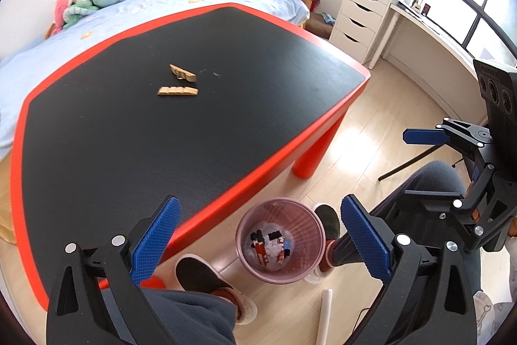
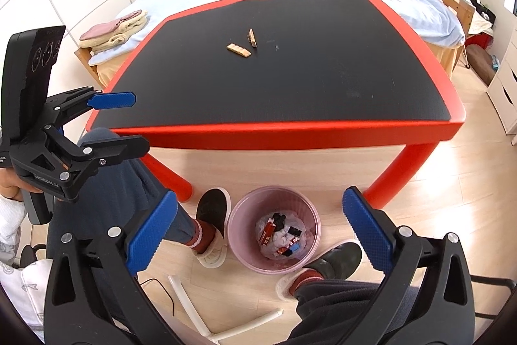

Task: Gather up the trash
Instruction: 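Move both tools back over the table toward the two wooden clothespins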

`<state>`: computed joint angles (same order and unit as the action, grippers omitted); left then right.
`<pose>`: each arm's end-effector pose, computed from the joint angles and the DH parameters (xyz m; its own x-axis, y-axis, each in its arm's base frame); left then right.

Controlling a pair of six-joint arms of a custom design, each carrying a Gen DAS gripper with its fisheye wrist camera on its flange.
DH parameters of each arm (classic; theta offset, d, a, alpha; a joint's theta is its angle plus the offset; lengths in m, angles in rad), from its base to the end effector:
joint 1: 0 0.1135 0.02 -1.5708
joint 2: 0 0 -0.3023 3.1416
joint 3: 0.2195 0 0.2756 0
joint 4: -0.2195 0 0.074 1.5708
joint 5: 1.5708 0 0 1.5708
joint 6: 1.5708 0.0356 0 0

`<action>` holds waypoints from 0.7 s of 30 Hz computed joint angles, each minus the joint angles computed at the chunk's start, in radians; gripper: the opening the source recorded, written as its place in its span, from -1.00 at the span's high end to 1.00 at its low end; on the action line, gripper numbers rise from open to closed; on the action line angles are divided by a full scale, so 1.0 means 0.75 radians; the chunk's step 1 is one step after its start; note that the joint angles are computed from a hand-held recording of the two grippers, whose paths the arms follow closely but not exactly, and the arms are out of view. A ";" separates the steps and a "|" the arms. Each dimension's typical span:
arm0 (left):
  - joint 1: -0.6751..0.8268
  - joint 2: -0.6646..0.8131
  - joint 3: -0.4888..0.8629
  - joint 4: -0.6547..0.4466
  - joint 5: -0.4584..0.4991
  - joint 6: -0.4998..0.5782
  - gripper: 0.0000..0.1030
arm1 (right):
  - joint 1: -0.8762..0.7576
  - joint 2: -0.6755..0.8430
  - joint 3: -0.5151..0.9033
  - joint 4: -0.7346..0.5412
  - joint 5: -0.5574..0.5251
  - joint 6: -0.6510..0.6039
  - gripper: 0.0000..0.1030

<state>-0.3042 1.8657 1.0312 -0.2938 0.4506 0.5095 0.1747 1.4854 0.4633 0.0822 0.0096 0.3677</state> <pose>0.3564 -0.1281 0.1479 -0.5344 0.6280 -0.5658 0.8112 0.5690 -0.1347 0.2466 0.0432 0.1280 -0.8025 0.2234 -0.5532 0.1289 0.9703 0.2048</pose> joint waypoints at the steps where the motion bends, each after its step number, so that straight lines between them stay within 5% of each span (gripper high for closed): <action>1: 0.007 0.009 0.020 -0.009 0.004 0.001 -0.85 | -0.008 0.004 0.014 -0.008 -0.003 -0.010 -0.94; 12: 0.039 0.151 0.272 -0.096 0.011 0.044 -0.85 | -0.106 0.144 0.281 -0.097 -0.066 -0.163 -0.94; 21: 0.059 0.420 0.669 -0.300 0.063 0.247 -0.85 | -0.185 0.414 0.649 -0.197 -0.125 -0.288 -0.94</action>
